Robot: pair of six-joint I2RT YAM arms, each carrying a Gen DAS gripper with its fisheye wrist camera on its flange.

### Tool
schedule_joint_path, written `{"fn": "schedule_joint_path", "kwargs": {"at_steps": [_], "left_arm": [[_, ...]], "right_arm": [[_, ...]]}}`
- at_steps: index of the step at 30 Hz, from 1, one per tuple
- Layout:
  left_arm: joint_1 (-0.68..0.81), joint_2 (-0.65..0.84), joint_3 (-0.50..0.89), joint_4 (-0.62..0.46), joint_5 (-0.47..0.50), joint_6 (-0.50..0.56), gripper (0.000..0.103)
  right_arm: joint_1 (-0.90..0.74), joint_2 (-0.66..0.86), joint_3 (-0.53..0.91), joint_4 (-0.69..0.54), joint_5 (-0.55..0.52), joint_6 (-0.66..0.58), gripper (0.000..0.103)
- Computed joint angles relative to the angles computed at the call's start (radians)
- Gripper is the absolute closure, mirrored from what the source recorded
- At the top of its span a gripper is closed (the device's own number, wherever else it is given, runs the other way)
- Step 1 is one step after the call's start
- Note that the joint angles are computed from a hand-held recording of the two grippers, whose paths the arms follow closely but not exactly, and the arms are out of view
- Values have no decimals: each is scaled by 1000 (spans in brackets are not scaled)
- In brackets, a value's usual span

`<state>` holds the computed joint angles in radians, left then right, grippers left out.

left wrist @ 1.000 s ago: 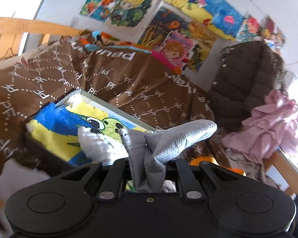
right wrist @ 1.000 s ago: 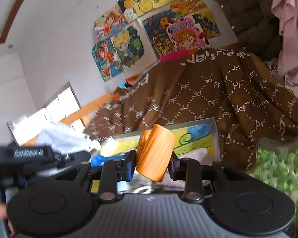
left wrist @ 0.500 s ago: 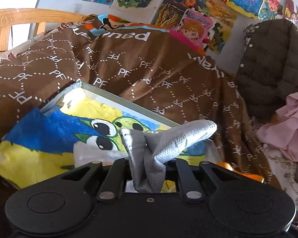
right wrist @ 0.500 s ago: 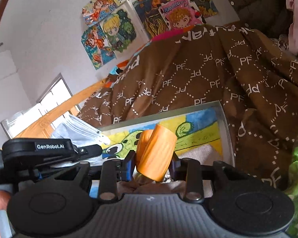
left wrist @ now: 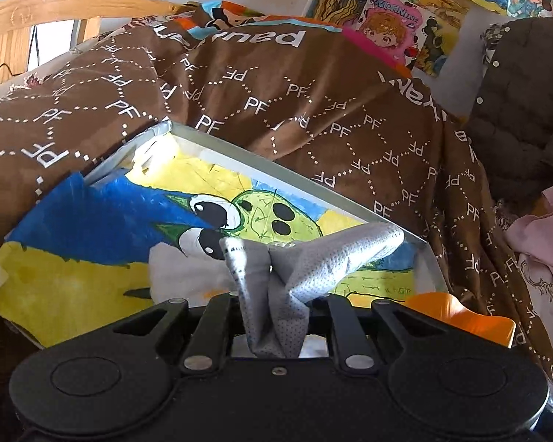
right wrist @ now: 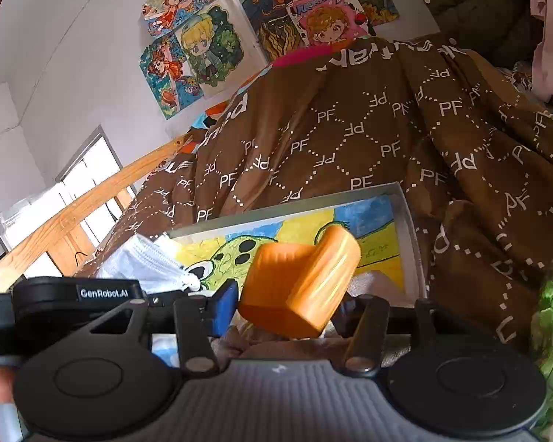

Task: Organize soft objects
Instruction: 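Carry the sock and orange band into the cartoon tray and open both grippers, then lift both grippers out of the tray and move toward the blanket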

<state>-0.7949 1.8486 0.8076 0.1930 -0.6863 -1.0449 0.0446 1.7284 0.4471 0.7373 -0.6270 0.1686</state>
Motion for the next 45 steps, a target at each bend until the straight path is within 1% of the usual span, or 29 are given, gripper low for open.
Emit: {"fn": "schedule_joint_path", "kwargs": {"at_steps": [3, 5, 9, 11, 12, 13, 15, 18, 21, 23, 24, 26, 30, 31, 33, 37, 40, 42, 43, 45], "left_arm": [[-5, 0, 3, -14, -3, -12, 88], [-9, -2, 8, -27, -3, -8, 85], [-13, -6, 21, -54, -8, -12, 82], [-17, -10, 24, -64, -16, -20, 74], [-21, -14, 21, -62, -23, -25, 73], [-25, -20, 14, -53, -29, -28, 69], [-32, -33, 6, -49, -39, -32, 66], [-46, -48, 5, -73, -60, -53, 60], [-63, -66, -1, -90, -79, -86, 51], [-82, -77, -1, -109, -106, -106, 40], [-92, -85, -4, -113, -122, -111, 39], [-119, -102, -3, -140, -150, -119, 31], [-174, -142, 11, -222, -198, -158, 25], [-192, -154, 16, -251, -216, -181, 22], [-232, -177, 29, -315, -261, -228, 20], [-327, -210, 80, -473, -347, -328, 13], [-413, -206, 151, -650, -421, -451, 5], [-472, -188, 214, -797, -461, -552, 2], [-508, -177, 250, -881, -482, -608, 1], [-565, -155, 309, -1020, -511, -699, 1]], "right_arm": [[-4, -8, 3, -15, 4, -5, 43], [-7, -15, 5, -27, 1, -7, 41], [-12, -36, 6, -51, 7, -20, 32], [-21, -48, 12, -75, -5, -18, 29], [-26, -54, 14, -82, -10, -15, 26], [-31, -63, 16, -93, -16, -14, 24], [-42, -84, 18, -116, -21, -20, 21], [-57, -120, 21, -155, -23, -40, 16], [-84, -170, 14, -187, -36, -52, 12], [-104, -212, 5, -210, -51, -58, 9], [-113, -236, 2, -224, -55, -60, 8], [-136, -296, -7, -267, -65, -72, 6], [-197, -439, -23, -385, -104, -113, 2], [-216, -473, -27, -412, -118, -120, 1], [-266, -564, -48, -471, -160, -132, 1], [-378, -751, -77, -617, -251, -180, 0], [-478, -904, -94, -725, -334, -228, 0], [-563, -999, -104, -801, -409, -247, 0], [-612, -1042, -105, -854, -453, -265, 0], [-716, -1098, -89, -1002, -547, -353, 0]]}}
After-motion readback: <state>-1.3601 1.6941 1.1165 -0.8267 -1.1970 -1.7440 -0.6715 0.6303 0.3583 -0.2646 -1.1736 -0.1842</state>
